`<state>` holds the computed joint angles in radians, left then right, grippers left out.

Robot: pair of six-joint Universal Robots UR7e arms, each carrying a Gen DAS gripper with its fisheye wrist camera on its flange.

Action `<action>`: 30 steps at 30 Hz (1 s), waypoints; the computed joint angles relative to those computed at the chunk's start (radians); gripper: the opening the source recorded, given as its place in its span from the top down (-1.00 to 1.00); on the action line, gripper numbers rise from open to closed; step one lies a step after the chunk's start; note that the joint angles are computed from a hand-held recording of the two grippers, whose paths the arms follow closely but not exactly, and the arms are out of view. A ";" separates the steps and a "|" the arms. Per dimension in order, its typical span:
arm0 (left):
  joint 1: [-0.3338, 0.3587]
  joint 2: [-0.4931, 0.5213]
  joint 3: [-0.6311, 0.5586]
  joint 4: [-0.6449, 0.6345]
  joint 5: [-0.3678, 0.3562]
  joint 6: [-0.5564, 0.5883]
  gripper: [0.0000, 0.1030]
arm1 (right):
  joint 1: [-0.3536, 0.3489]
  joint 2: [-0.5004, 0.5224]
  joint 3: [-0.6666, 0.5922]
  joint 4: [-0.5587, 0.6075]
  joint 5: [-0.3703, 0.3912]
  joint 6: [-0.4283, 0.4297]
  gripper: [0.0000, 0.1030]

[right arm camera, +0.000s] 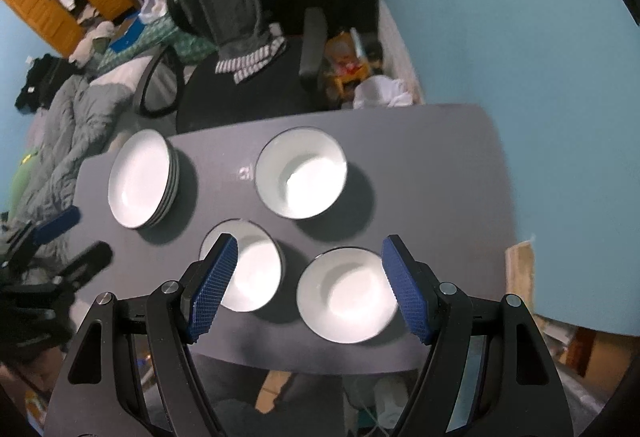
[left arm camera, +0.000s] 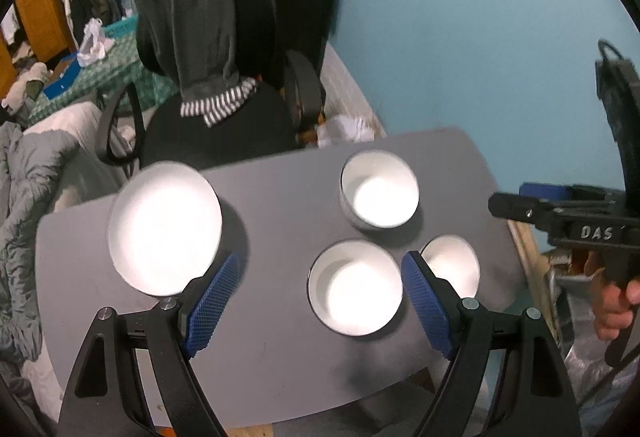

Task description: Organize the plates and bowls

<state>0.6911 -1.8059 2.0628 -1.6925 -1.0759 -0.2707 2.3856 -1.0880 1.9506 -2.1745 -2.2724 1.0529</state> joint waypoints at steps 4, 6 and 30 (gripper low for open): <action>0.054 0.024 0.027 -0.006 -0.028 0.029 -0.64 | -0.034 0.028 0.045 -0.120 0.053 -0.086 -0.44; 0.080 0.037 0.040 -0.018 -0.040 0.055 -0.64 | -0.051 0.050 0.051 -0.145 0.070 -0.118 -0.44; 0.257 0.180 0.101 -0.098 -0.053 0.087 -0.64 | -0.185 0.221 0.033 -0.226 0.198 -0.370 -0.19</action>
<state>0.9478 -1.6257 2.1635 -1.7900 -1.1285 -0.1836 2.2004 -0.8670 1.9833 -2.4007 -2.0746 0.6831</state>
